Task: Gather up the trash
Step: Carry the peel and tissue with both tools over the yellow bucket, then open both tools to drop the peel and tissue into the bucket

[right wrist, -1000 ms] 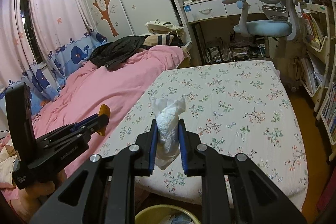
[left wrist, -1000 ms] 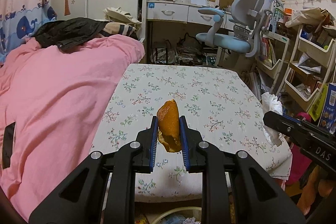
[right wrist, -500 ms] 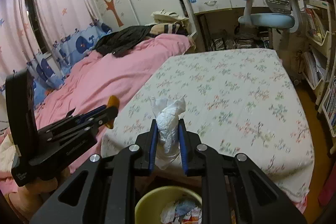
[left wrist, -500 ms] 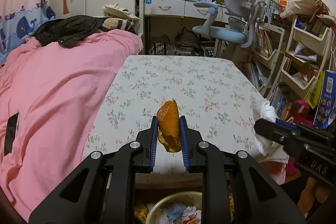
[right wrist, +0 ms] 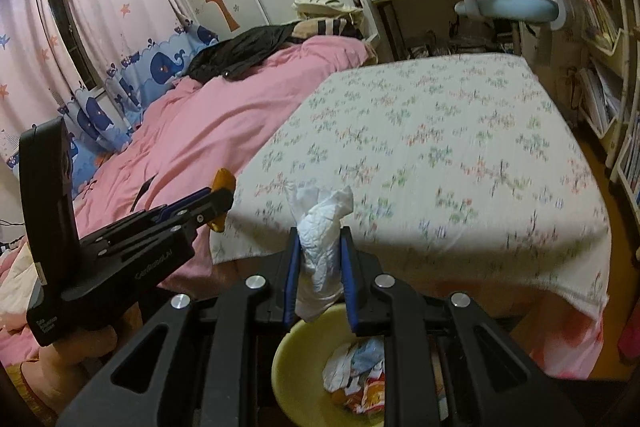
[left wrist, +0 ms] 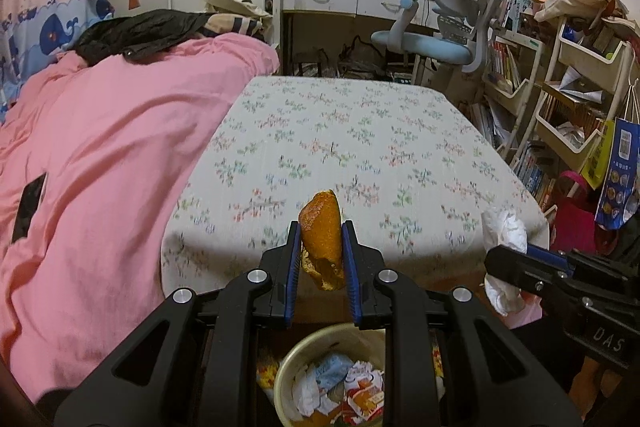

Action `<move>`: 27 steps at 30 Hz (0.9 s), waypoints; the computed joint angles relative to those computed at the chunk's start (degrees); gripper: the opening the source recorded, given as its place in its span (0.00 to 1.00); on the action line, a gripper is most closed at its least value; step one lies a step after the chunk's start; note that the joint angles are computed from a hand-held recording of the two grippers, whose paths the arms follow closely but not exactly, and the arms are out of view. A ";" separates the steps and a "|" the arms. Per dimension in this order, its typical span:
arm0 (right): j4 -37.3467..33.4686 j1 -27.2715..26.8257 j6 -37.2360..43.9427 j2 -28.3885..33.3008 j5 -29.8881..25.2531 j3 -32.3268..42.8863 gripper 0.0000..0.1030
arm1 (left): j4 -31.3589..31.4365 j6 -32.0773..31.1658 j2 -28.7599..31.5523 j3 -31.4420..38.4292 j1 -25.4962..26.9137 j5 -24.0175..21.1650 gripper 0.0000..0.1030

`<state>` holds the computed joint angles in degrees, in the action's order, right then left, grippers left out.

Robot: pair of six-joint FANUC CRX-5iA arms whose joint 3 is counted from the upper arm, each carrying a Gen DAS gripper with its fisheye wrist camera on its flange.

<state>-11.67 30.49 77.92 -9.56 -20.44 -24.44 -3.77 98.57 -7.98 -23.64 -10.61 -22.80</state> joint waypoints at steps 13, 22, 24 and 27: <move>-2.84 1.61 -1.29 -0.57 -5.27 -0.93 0.20 | -1.26 2.22 -1.85 -2.61 -0.61 -2.96 0.19; -3.92 1.88 -0.93 2.12 -12.11 1.19 0.22 | -1.53 3.26 -1.16 -2.81 -1.37 -6.59 0.19; -4.10 1.73 -1.12 2.79 -13.76 1.75 0.24 | -1.16 3.01 -0.75 -2.79 -1.34 -7.60 0.18; -3.76 1.60 -2.37 3.89 -16.05 2.33 0.29 | -0.50 2.63 0.08 -2.60 -1.41 -9.74 0.19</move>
<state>-15.43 32.09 75.56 -5.67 -36.49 -22.11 -4.26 101.20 -7.90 -26.23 -12.02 -32.54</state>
